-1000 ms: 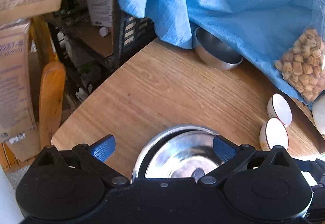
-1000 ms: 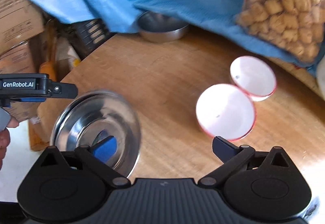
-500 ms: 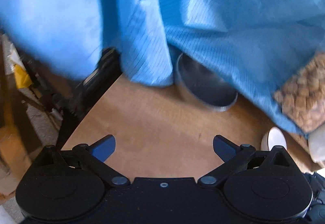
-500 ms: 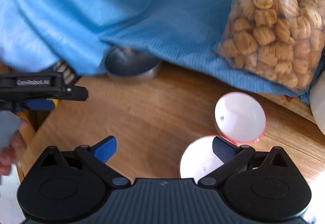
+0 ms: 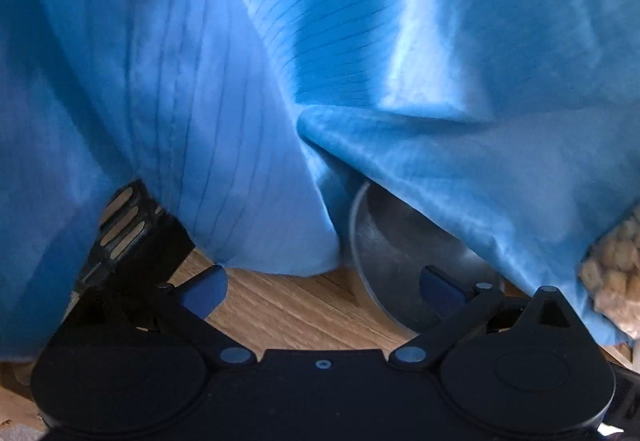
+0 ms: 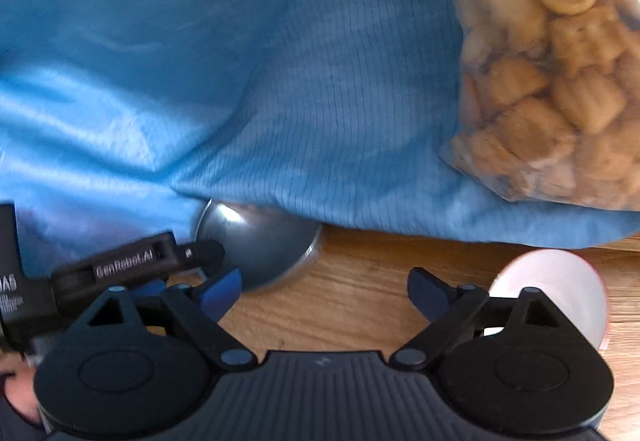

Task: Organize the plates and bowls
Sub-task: 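Reach both tools to the small steel bowl under the blue cloth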

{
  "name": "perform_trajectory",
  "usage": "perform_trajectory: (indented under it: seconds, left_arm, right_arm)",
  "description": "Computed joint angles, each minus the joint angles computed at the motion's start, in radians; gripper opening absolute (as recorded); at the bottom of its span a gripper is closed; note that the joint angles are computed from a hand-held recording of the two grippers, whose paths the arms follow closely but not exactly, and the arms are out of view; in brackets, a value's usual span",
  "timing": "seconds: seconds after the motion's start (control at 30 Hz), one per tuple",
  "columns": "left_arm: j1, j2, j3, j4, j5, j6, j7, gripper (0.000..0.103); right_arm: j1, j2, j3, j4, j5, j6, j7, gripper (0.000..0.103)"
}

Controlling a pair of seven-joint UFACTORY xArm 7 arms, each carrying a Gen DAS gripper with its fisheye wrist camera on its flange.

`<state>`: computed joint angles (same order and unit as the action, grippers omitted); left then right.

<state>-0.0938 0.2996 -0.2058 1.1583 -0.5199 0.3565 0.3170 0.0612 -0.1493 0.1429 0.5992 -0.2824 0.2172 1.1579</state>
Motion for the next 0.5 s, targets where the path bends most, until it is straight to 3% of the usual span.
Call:
perform_trajectory:
  seconds: [0.2,0.33,0.5]
  left_arm:
    - [0.0,0.04,0.004,0.035,0.022,0.022,-0.027,0.088]
    - [0.037,0.06,-0.033,0.066,-0.045,0.089,0.031,0.066]
    - [0.038,0.069,-0.045,0.079,-0.103,0.111,0.091,0.04]
  right_arm:
    - [0.017,0.108,-0.032,0.036,0.064,-0.095,-0.003,0.077]
    - [0.041,0.156,-0.057,0.064,0.051,-0.111,-0.01,0.069]
    - [0.067,0.185,-0.087,0.07,0.063,-0.118,-0.015,0.043]
